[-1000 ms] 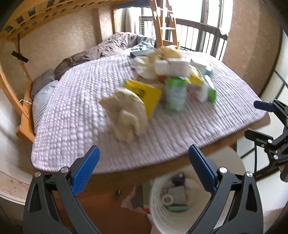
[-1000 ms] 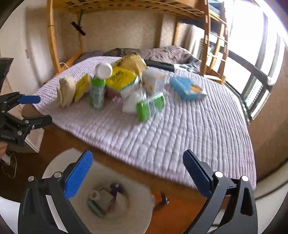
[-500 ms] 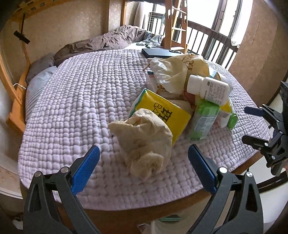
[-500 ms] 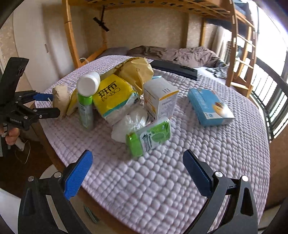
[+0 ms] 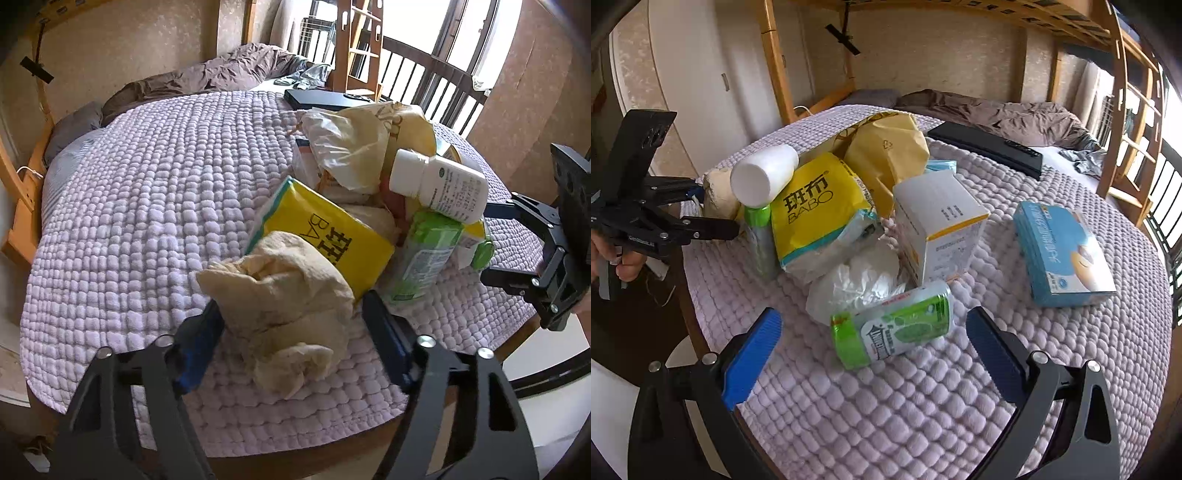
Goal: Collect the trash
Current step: 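Grasp the beige crumpled tissue with the left tool while the right tool grasps the green-labelled bottle, then carry the tissue and green-labelled bottle over the white bin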
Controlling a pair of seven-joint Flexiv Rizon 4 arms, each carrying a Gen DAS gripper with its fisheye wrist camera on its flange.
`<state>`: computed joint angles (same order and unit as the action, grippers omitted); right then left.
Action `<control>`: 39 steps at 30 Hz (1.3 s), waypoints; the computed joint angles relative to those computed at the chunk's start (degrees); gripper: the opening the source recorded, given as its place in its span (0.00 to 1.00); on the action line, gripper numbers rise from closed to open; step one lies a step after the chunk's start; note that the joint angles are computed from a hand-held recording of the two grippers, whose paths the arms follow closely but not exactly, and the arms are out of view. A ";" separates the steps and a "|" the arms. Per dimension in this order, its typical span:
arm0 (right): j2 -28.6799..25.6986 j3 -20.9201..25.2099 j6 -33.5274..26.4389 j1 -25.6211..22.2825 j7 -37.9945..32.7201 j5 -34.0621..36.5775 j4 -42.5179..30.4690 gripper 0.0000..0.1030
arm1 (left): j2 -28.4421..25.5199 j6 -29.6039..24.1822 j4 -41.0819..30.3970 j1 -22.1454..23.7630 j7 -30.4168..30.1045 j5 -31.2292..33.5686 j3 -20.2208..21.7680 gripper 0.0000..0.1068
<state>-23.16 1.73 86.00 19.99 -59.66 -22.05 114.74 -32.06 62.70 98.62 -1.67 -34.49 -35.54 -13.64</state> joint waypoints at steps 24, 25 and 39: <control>2.74 2.57 -0.84 -0.61 -0.94 8.11 3.10 0.64 | 2.84 4.31 3.71 -0.09 -0.81 -0.01 -0.06 0.47; 3.32 1.37 -1.04 0.41 0.79 7.06 3.86 0.64 | 3.00 4.45 3.87 -0.08 -0.89 -0.05 0.00 0.47; 9.82 -8.37 0.32 6.65 25.93 -13.01 11.50 0.64 | 6.03 5.89 7.54 0.53 2.82 -3.28 -0.95 0.47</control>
<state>-13.34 -6.65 86.32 26.63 -33.72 -35.06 126.24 -26.03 68.58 106.16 -1.14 -31.67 -38.82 -14.58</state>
